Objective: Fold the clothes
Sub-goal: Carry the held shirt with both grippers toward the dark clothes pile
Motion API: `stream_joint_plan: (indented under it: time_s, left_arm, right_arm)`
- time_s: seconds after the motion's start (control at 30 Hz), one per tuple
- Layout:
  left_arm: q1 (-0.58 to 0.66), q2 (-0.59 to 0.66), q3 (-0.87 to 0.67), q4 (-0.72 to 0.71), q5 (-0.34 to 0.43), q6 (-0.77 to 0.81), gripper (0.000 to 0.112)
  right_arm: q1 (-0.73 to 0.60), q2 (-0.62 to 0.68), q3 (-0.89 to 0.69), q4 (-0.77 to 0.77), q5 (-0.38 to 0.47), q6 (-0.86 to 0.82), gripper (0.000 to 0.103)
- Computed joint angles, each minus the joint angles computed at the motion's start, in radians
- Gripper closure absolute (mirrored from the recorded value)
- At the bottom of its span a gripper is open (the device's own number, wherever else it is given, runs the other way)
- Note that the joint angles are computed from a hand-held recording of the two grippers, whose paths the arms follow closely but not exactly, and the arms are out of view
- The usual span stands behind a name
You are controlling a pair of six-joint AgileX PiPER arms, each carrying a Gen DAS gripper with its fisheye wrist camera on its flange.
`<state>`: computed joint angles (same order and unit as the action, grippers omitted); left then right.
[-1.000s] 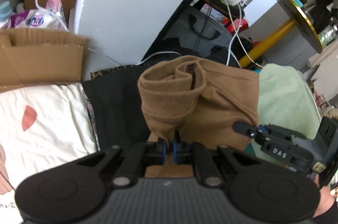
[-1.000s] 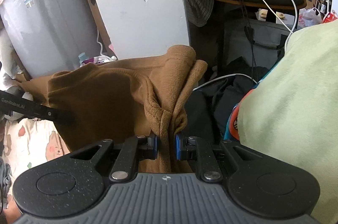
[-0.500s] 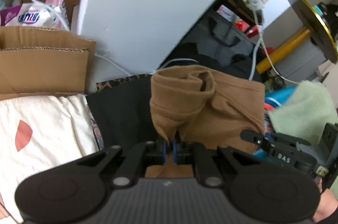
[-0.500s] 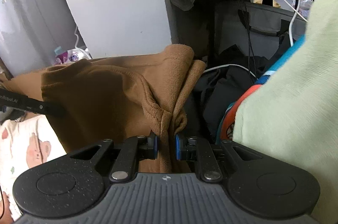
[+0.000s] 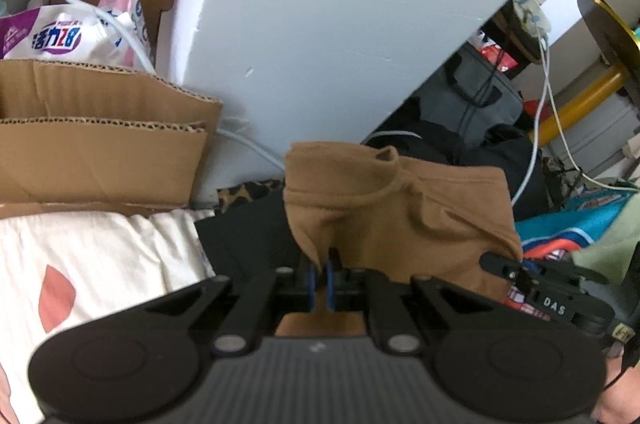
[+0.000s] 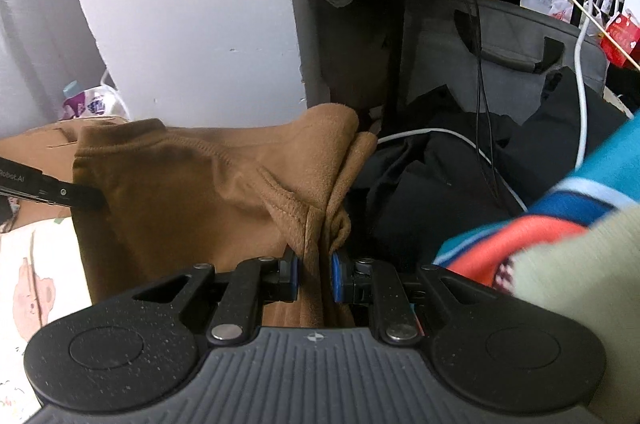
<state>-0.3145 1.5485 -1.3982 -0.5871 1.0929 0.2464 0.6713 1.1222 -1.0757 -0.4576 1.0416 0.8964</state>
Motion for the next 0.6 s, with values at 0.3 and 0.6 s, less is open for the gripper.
stream_joint_plan:
  time_s: [0.3, 0.6]
  left_arm:
    - [0.015, 0.053, 0.005, 0.006, -0.050, 0.069, 0.108]
    - [0.035, 0.111, -0.006, 0.000, -0.088, 0.122, 0.108]
  right_arm:
    - [-0.016, 0.101, -0.022, -0.029, -0.037, -0.018, 0.087]
    - [-0.039, 0.194, -0.052, -0.045, -0.050, -0.047, 0.087]
